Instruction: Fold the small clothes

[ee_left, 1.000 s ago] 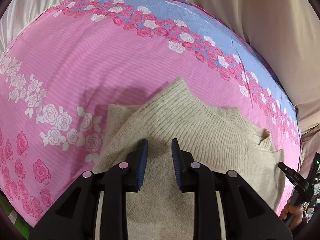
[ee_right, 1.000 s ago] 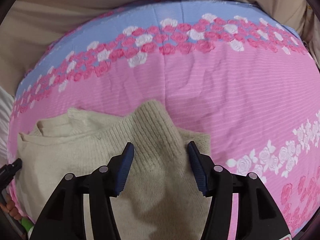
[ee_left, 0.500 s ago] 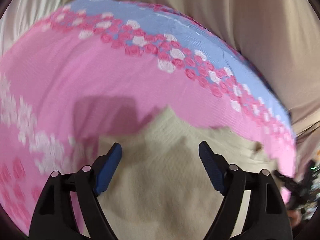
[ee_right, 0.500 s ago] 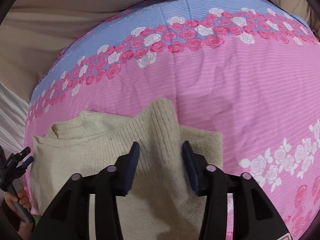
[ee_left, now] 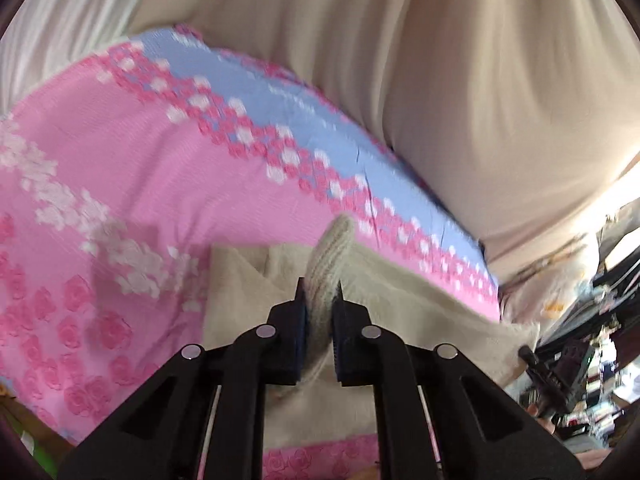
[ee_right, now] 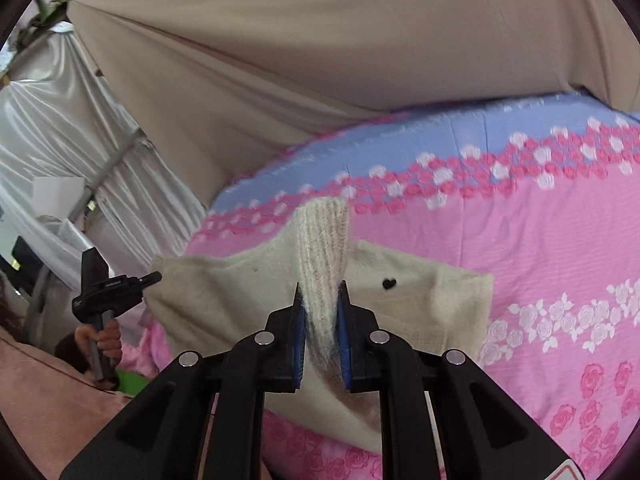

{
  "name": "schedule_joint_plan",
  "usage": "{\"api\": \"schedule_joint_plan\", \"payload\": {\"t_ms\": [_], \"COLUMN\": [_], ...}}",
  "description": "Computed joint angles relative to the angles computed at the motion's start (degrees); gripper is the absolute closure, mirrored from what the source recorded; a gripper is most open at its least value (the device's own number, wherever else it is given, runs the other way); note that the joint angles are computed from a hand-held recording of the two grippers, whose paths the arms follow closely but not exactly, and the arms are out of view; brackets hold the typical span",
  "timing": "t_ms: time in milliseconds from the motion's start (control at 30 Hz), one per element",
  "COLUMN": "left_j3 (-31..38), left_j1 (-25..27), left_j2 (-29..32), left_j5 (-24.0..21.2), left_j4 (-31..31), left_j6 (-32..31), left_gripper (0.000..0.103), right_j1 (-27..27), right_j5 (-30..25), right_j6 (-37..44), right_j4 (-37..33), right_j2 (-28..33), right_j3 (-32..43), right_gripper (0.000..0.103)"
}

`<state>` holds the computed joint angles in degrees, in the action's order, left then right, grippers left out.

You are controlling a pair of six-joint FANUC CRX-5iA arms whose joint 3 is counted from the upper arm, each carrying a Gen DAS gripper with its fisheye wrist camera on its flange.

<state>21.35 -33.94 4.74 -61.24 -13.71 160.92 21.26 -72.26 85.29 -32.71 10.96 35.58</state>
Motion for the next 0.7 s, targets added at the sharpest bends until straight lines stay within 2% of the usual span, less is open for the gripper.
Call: {"api": "schedule_joint_plan", "payload": {"t_ms": [100,167,200,267,300,367,433,467,533,600,633,700], "left_j3": [1.0,3.9,4.1,7.1,6.9,5.3,4.2,4.4,4.5,4.6,3.6,-3.3], "left_j1": [2.9,5.2,6.4,7.2,7.5,6.1,5.2,4.4,2.8,1.6,1.4,1.9], "left_j2": [2.3,7.7,10.0,16.1,17.7,16.1,13.7,12.6,11.1,10.9,10.3,7.0], "left_j5": [0.5,-3.1,-3.8,-9.4,-10.1,-8.2,-7.0,-8.2,-11.4,-16.0,-16.1,-10.4], "left_j4": [2.1,5.0,7.2,8.4,9.5,5.5,4.3,3.0,0.1,-1.0,-0.5,3.0], "left_j6": [-2.9,-8.6,-10.7,-11.0,-10.8,-6.1,-5.2,-5.0,-4.3,-2.6,-1.4,3.8], "left_gripper": [0.093,0.092,0.09,0.09,0.089,0.089,0.086,0.082,0.072,0.071,0.071,0.066], "right_j1": [1.3,2.9,4.0,4.5,4.6,5.0,6.2,6.7,6.8,6.6,6.2,4.7], "right_j5": [2.4,1.1,-0.7,-5.9,-6.5,-2.2,2.2,3.3,3.1,0.1,-1.1,-2.6], "right_j6": [-5.9,-10.8,-14.8,-19.7,-21.3,-23.0,-21.2,-20.6,-19.4,-19.8,-20.7,-22.7], "right_j4": [7.4,13.5,17.9,20.9,21.4,22.6,25.7,27.2,27.9,27.5,27.2,24.0], "right_j2": [5.7,10.8,14.2,20.2,21.1,18.0,13.2,11.4,8.7,7.0,6.1,5.1], "right_j3": [2.8,4.3,5.2,8.3,8.2,4.9,0.4,-1.5,-4.2,-6.9,-8.9,-11.4], "right_gripper": [0.088,0.088,0.087,0.086,0.086,0.084,0.065,0.053,0.044,0.038,0.038,0.037]}}
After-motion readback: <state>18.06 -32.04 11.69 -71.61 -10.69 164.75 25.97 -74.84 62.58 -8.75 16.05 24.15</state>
